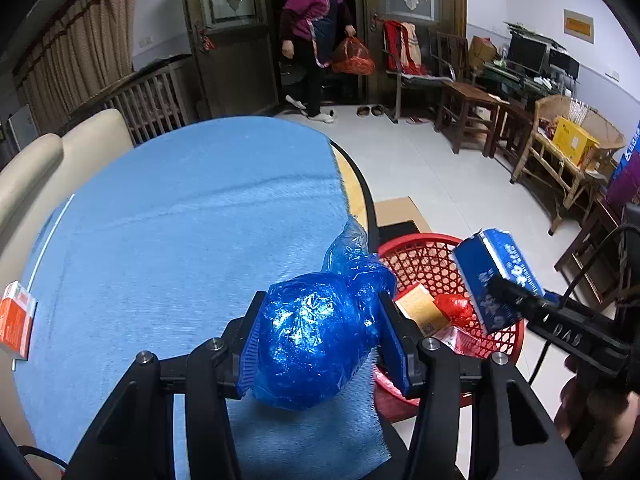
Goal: Collect trash
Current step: 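Carry the blue bag and toothpaste box over the red basket with both tools, then open the right tool over the red basket to drop the toothpaste box, then open the left tool over the red basket to drop the blue bag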
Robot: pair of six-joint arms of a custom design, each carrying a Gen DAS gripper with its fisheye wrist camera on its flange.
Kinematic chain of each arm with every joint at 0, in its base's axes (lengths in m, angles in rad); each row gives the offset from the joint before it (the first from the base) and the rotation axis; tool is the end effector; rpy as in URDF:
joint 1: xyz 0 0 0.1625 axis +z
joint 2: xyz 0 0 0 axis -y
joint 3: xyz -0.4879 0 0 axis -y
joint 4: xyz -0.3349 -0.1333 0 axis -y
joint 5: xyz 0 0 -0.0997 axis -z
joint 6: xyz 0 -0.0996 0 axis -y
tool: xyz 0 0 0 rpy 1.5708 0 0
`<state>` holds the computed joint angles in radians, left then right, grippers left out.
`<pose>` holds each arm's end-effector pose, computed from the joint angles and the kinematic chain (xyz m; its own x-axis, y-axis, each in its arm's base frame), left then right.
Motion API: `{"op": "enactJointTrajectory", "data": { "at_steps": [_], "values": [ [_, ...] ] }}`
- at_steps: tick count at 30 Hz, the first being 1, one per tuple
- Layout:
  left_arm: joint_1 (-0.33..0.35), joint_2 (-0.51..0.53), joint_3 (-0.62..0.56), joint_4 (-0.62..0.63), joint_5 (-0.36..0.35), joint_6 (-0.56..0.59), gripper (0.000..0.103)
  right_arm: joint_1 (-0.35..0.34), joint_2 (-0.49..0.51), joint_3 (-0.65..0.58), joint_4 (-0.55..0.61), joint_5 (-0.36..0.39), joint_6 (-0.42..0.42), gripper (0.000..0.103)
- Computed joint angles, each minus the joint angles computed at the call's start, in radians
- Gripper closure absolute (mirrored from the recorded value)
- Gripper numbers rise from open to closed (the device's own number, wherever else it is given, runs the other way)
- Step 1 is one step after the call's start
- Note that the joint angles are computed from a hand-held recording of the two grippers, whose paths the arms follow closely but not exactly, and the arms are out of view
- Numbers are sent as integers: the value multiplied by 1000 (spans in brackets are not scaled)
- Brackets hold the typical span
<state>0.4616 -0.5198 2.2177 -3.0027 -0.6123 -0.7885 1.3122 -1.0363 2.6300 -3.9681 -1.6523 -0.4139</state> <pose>-0.3181 -0.3982 -0.0088 -0.6574 0.1255 -0.7430 0.5640 0.7359 -0.3747 0.0235 -0.4009 0.2504 -0.9398 0.0153 0.3413 -0.2190 0.7397 -0.6364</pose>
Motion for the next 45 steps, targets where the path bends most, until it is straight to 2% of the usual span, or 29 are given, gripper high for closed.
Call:
{"op": "enactJointTrajectory", "data": {
  "at_steps": [3,13,23,27,36,40,43,45],
  "values": [
    [11,10,-34,38,-17,30,49,-9,14,-7,33,-18,-16,44],
    [36,47,-103,43,-56,106,49,-50,43,-15,33,-60,-41,44],
    [52,82,-165,36,-82,174,49,-50,16,-43,71,-97,1,41],
    [56,94,-186,45,-91,190,49,-60,-5,-58,120,-88,5,29],
    [65,137,-255,68,-137,247,49,-104,-71,-39,64,-29,34,28],
    [88,156,-300,82,-182,258,43,-132,-122,-38,71,2,53,28],
    [97,174,-335,113,-184,266,41,-146,-154,-47,101,14,59,28],
    [102,182,-359,145,-186,268,32,-152,-165,-49,109,17,62,28]
  ]
}}
